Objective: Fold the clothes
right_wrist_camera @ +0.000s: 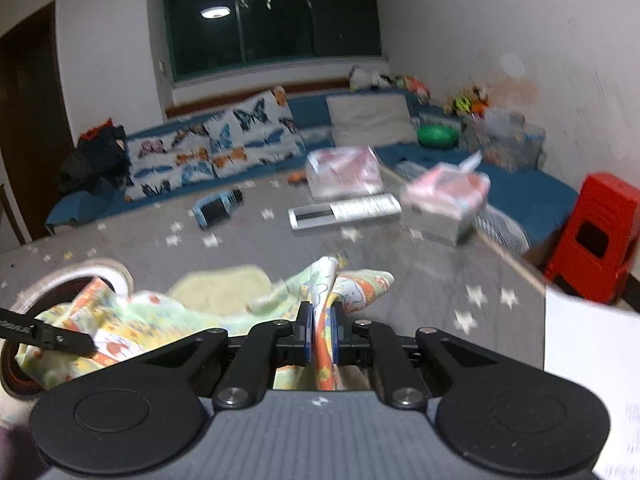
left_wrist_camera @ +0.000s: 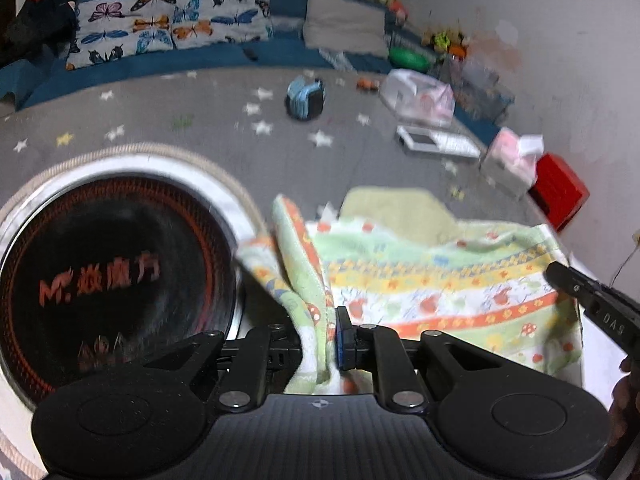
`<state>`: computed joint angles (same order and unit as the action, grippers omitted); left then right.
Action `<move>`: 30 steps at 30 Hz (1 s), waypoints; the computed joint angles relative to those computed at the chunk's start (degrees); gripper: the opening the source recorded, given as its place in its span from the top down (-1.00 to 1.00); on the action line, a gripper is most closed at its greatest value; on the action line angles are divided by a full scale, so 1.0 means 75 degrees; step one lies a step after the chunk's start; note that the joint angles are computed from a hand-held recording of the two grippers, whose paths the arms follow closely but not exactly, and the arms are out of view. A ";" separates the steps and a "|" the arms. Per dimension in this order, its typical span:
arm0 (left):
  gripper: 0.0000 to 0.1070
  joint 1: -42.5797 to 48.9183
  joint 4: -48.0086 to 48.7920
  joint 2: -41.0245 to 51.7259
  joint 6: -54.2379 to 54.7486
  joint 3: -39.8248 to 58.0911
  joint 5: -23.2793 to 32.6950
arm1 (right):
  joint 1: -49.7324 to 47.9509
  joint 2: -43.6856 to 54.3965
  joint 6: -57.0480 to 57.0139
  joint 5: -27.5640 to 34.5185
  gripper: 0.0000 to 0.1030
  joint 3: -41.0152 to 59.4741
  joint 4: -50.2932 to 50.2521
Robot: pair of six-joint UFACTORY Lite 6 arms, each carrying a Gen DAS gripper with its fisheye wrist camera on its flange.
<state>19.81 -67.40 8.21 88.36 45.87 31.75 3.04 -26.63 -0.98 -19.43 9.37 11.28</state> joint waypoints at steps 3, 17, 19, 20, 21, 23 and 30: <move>0.74 0.0201 0.0166 0.0147 0.0068 -0.0079 0.0105 | -0.0233 0.0314 0.0400 -0.0201 0.84 -0.0219 -0.0432; 0.04 0.0722 0.0073 -0.0181 0.0415 0.0121 -0.0089 | 0.0048 0.0610 -0.0808 -0.0393 0.61 -0.0163 0.0526; 0.05 0.0691 0.0075 -0.0089 0.0187 0.0385 0.0063 | 0.0169 0.0964 -0.0543 -0.0488 0.61 0.0091 0.0262; 0.08 0.0624 0.0041 -0.0066 0.0134 0.0469 0.0127 | 0.0279 0.1270 -0.0535 -0.0607 0.61 0.0254 0.0296; 0.08 0.0508 -0.0016 -0.0042 0.0131 0.0521 0.0154 | 0.0351 0.1597 -0.0466 -0.0734 0.61 0.0411 0.0282; 0.08 0.0234 -0.0111 0.0038 0.0102 0.0621 0.0163 | 0.0379 0.2210 -0.0120 -0.0979 0.60 0.0690 0.0033; 0.25 -0.0830 -0.0614 0.0809 0.0076 0.1070 -0.0083 | 0.0428 0.3307 0.0494 -0.1516 0.52 0.1172 -0.0393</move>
